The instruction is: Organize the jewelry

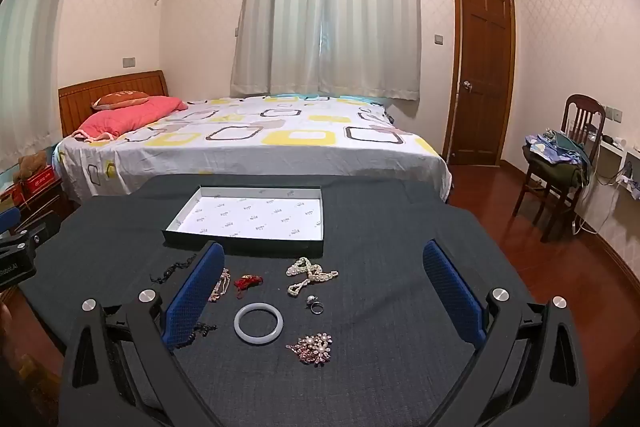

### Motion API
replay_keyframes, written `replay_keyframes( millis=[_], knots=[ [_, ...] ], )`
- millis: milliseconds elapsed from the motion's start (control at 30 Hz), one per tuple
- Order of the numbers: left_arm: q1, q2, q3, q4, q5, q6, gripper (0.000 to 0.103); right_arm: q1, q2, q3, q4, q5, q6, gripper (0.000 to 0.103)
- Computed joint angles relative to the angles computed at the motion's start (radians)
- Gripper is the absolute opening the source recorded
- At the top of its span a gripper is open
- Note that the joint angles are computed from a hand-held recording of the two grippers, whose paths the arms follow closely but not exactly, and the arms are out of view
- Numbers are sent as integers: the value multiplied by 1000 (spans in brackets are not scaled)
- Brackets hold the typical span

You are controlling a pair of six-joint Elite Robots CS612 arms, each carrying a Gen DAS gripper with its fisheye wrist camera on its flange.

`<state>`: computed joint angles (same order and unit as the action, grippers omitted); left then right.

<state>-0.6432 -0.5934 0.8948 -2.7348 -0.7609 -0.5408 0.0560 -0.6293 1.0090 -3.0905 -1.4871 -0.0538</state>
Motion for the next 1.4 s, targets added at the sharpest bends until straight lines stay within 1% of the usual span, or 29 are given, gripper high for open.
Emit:
replay_keyframes(
  millis=[367, 500, 600, 900, 933, 1333, 1367, 1400],
  knots=[
    [-5, -6, -1, 4, 7, -1, 99, 0, -1, 1, 3, 4, 2, 97],
    [-4, -5, -14, 23, 6, -11, 99, 0, -1, 0, 4, 4, 1, 97],
    [-3, 2, -20, 18, 5, -10, 99, 0, -1, -1, 4, 4, 3, 97],
    [1, -4, -3, 0, 0, -9, 99, 3, 8, -16, 10, 3, 7, 97],
    [1, -4, -4, 1, 0, -9, 99, 1, -2, 0, 3, 4, 6, 97],
    [0, -3, -14, 20, 0, -17, 99, 2, 0, -5, 8, 8, 4, 97],
    [2, -4, 0, 0, -1, -15, 99, 3, 0, -5, 8, 7, 4, 97],
    [1, -4, 0, 1, -1, -16, 99, 2, 0, -5, 6, 7, 4, 97]
  ],
)
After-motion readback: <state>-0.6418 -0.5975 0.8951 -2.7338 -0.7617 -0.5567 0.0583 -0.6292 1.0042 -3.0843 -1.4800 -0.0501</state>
